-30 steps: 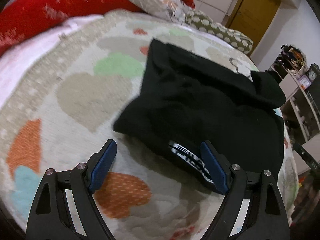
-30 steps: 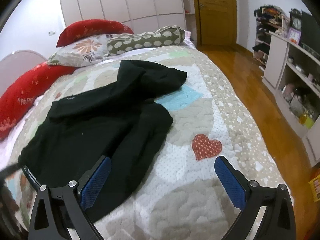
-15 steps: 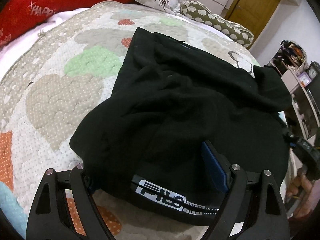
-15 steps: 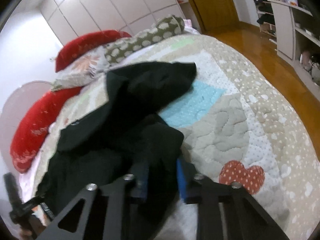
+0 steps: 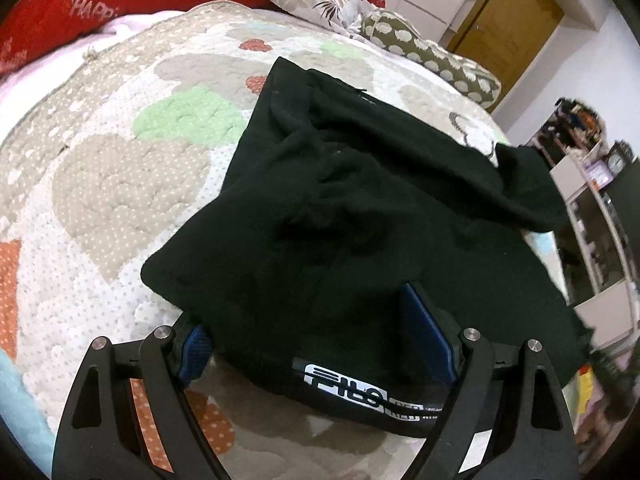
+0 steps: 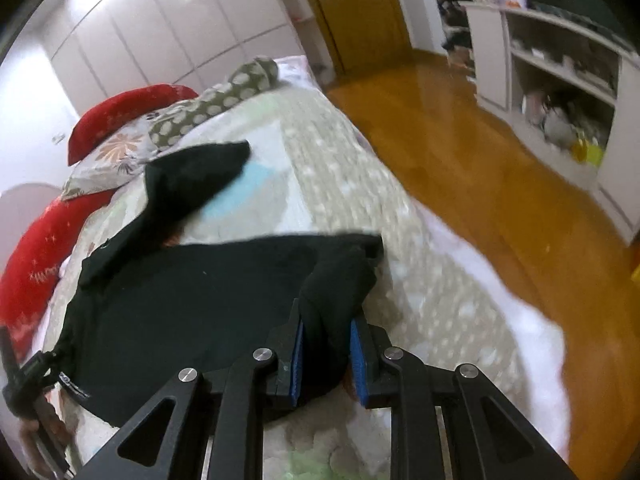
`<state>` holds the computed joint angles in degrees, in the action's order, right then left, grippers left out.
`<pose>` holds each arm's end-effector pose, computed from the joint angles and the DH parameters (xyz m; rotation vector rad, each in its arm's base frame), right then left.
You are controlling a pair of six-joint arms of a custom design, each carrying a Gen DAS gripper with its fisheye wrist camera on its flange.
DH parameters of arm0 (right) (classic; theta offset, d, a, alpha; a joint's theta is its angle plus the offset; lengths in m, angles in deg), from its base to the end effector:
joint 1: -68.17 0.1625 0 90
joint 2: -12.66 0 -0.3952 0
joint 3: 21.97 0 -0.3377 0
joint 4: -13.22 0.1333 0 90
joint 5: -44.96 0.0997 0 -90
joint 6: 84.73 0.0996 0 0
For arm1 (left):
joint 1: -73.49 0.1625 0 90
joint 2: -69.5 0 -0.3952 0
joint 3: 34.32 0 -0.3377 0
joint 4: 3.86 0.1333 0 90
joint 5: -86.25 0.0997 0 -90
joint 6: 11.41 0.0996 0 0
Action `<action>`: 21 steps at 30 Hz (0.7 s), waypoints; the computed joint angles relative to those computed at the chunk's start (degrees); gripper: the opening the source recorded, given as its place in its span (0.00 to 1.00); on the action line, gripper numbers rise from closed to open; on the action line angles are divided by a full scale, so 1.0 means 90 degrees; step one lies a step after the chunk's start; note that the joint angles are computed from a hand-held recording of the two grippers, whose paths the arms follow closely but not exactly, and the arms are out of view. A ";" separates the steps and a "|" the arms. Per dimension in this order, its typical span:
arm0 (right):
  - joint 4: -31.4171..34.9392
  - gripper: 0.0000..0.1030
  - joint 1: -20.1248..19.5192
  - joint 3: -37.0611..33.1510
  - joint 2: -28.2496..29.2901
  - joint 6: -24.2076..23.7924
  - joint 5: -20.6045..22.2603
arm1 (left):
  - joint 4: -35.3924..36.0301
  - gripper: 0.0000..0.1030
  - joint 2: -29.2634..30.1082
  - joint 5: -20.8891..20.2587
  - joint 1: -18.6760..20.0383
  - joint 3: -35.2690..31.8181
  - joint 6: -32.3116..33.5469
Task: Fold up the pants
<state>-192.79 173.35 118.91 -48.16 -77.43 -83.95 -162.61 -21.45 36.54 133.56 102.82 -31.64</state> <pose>0.1670 -0.3455 0.1707 -0.1112 -2.4503 0.9432 -0.0025 -0.4006 0.2820 0.0295 2.5422 -0.8523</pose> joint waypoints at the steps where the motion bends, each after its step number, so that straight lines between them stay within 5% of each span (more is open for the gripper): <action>1: -0.0117 0.19 0.0002 0.0015 0.0074 0.0010 0.0001 | -0.0030 0.67 -0.0029 -0.0019 -0.0001 0.0022 -0.0017; 2: -0.0218 0.19 0.0007 0.0038 0.0118 0.0004 -0.0011 | -0.0007 0.48 -0.0054 0.0015 -0.0024 0.0045 -0.0025; 5: -0.0179 0.19 -0.0006 0.0093 0.0067 0.0053 0.0049 | 0.0216 0.24 -0.0135 0.0066 -0.0083 0.0046 -0.0073; 12: -0.0087 0.19 0.0329 0.0046 -0.0256 -0.0407 0.0080 | 0.0504 0.13 -0.0926 0.0221 -0.0531 0.0305 -0.0147; 17: 0.0441 0.19 0.0707 -0.0018 -0.0560 -0.0332 0.0095 | 0.1656 0.12 -0.2143 0.0403 -0.1151 0.0552 -0.0529; 21: 0.1193 0.30 0.0690 -0.0090 -0.0455 -0.0067 -0.0710 | 0.2471 0.12 -0.2666 0.0355 -0.1045 0.0625 -0.0781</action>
